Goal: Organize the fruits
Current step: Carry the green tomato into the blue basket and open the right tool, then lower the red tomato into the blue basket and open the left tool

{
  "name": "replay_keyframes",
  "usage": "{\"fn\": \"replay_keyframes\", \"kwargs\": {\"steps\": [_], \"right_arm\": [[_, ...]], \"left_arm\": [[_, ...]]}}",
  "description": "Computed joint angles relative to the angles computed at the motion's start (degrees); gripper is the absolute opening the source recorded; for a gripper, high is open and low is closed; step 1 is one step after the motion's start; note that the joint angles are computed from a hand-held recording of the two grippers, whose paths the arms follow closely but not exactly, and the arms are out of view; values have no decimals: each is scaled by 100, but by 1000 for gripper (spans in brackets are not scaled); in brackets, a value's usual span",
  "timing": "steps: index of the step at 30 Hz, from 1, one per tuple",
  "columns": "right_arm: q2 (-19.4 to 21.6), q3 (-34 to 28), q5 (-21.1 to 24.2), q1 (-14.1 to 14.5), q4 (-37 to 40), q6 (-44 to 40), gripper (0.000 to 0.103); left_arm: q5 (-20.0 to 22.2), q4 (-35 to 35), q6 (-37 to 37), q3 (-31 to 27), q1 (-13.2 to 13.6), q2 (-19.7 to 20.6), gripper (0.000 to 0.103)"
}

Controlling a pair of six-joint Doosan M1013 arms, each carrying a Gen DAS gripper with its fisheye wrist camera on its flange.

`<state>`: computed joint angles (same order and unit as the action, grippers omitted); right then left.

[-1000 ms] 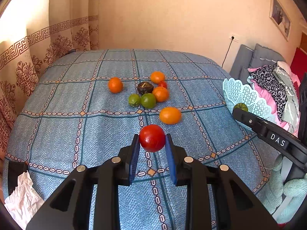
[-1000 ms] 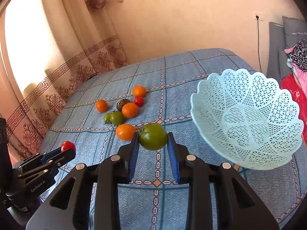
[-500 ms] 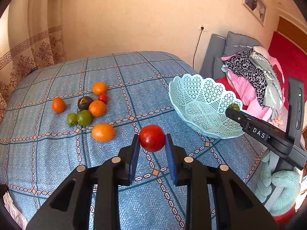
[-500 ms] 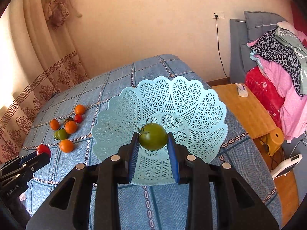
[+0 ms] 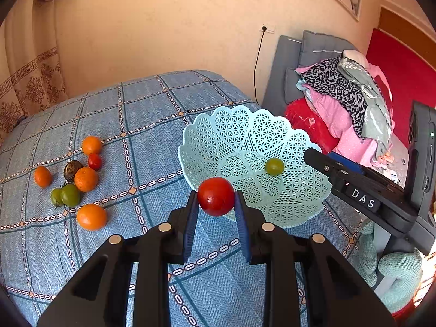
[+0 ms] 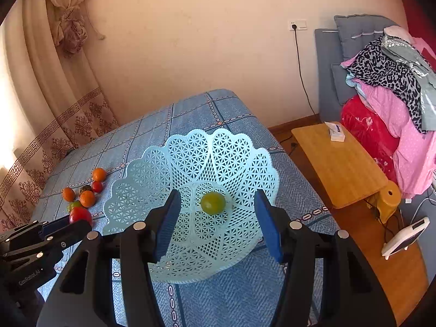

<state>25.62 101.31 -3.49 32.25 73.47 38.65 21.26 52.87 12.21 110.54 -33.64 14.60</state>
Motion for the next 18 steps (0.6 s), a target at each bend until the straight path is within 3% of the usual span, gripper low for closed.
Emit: {"fn": "replay_keyframes", "kwargs": {"steps": [5, 10, 18], "right_arm": [[-38, 68, -28, -99, -475, 613, 58], [-34, 99, -87, -166, 434, -235, 61], [-27, 109, -69, -234, 152, 146, 65]], "left_arm": [[-50, -492, 580, -240, 8, 206, 27], [-121, -1273, 1383, -478, 66, 424, 27], [-112, -1844, 1936, -639, 141, 577, 28]]}}
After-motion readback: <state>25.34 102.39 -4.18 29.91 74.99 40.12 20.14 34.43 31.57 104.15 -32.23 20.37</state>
